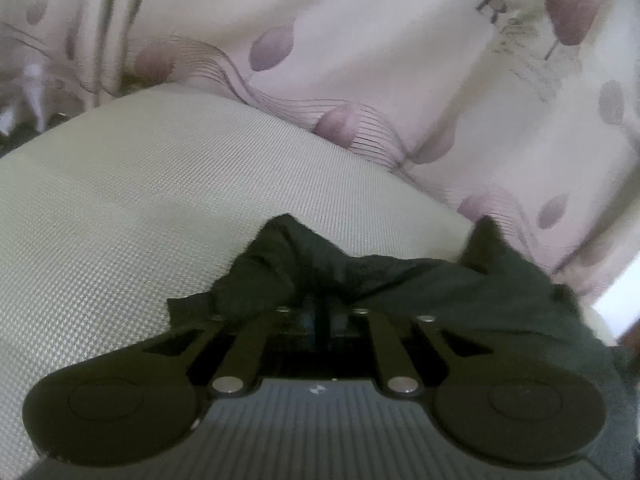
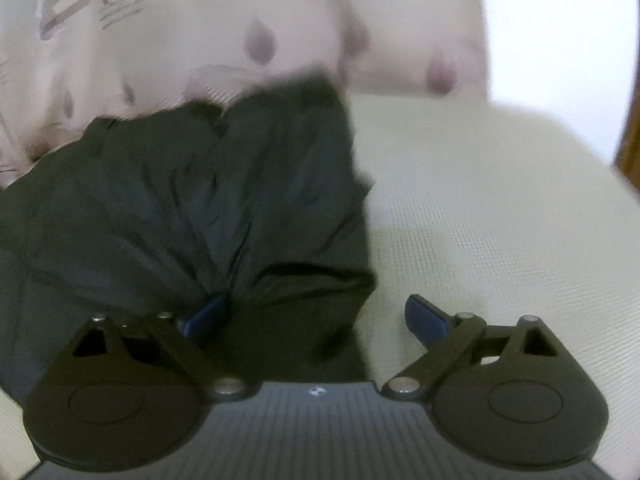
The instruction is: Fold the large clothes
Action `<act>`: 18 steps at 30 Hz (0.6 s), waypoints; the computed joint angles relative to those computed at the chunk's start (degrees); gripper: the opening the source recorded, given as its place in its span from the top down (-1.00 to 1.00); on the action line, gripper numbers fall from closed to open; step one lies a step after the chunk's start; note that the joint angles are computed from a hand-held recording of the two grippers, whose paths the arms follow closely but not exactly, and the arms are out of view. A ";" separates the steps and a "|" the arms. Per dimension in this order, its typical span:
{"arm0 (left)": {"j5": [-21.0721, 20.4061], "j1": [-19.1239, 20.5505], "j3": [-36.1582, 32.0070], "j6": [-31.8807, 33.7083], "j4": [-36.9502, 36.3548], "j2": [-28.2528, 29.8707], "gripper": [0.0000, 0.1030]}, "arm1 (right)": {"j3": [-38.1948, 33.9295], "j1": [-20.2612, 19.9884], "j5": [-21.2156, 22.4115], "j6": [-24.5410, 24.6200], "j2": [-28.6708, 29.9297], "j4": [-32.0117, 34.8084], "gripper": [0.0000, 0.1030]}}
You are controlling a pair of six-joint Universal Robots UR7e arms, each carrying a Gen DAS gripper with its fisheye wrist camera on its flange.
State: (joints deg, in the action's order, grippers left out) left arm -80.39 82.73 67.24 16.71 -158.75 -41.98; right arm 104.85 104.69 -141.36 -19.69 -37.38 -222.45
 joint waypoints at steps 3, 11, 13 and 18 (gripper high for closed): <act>-4.38 -0.16 3.75 -2.36 1.01 -4.29 -0.53 | -2.48 3.86 0.24 -11.68 1.60 -8.34 -0.88; -3.56 -0.20 21.87 0.15 -4.46 -19.92 -0.90 | -4.72 7.75 11.34 -14.73 6.20 -6.75 -0.72; -2.97 0.86 23.84 0.61 -2.49 -21.91 -0.77 | -6.31 7.82 10.16 -15.22 8.23 -4.56 -0.33; -0.68 3.43 24.87 -1.95 1.06 -22.28 -0.29 | -8.28 6.81 7.98 -13.11 11.92 -1.54 -0.04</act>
State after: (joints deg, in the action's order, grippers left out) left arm -81.07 86.16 92.11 14.76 -157.69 -64.26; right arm 96.57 111.50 -133.38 -32.80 -25.45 -223.99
